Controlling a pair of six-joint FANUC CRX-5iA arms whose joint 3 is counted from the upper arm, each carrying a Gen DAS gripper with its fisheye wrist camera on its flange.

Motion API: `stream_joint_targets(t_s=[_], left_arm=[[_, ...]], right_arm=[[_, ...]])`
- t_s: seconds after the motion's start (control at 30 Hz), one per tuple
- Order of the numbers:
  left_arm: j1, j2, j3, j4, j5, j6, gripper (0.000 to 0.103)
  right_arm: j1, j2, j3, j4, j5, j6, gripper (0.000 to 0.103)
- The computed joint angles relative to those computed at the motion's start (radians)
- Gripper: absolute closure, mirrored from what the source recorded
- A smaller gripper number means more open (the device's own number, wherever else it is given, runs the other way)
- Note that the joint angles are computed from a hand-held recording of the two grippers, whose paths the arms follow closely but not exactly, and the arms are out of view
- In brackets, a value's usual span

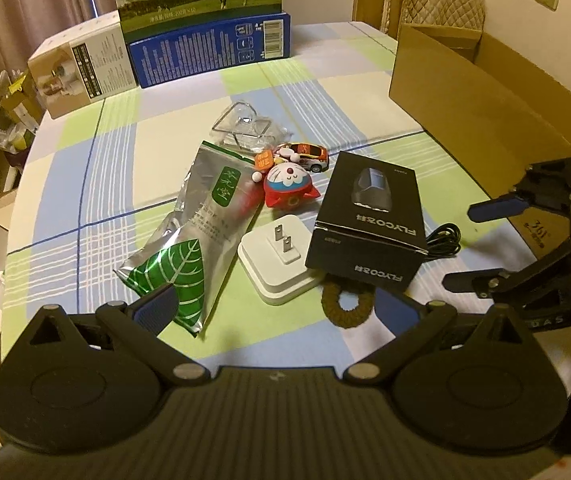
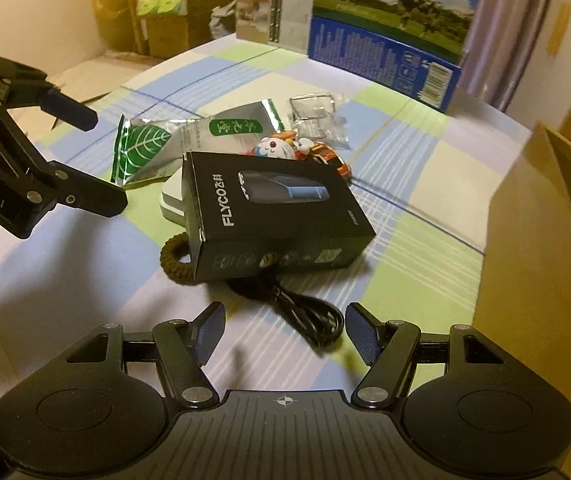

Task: Organize objects
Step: 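Grasp the black cable with the right tool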

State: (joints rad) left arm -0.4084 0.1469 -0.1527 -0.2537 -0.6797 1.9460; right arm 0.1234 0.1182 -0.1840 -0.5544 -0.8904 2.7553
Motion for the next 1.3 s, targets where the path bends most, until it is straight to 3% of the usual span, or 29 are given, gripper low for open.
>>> stream_joint_targets(t_s=[0.33,0.43,0.53,0.6,0.77,0.97,1.13,1.3], left_arm=[[0.021,0.026,0.002,0.033,0.022,-0.038,0.001],[0.021,0.028,0.002,0.034,0.024,-0.035,0.001],[0.024,0.026,-0.003,0.04,0.029,-0.04,0.001],[0.025,0.024,-0.007,0.046,0.033,-0.044,0.001],[0.019,0.02,-0.01,0.05,0.032,-0.045,0.001],[0.011,0.016,-0.009,0.067,0.042,-0.067,0.001],[0.01,0.031,-0.007,0.123,0.07,-0.112,0.001],[-0.001,0.059,0.023,0.131,0.069,-0.121,0.001]], right_arm=[[0.048,0.074,0.039,0.034,0.015,0.014,0.039],[0.066,0.075,0.029,0.063,0.037,0.011,0.049],[0.076,0.061,0.011,0.088,0.06,0.011,0.066],[0.071,0.055,0.011,0.099,0.051,-0.007,0.084],[0.042,0.038,0.018,0.098,-0.031,-0.045,0.101],[-0.014,0.022,0.021,0.112,-0.136,-0.204,0.101],[-0.074,-0.017,-0.021,0.02,-0.11,-0.119,0.099],[-0.058,-0.023,-0.048,-0.007,-0.047,-0.084,0.077]])
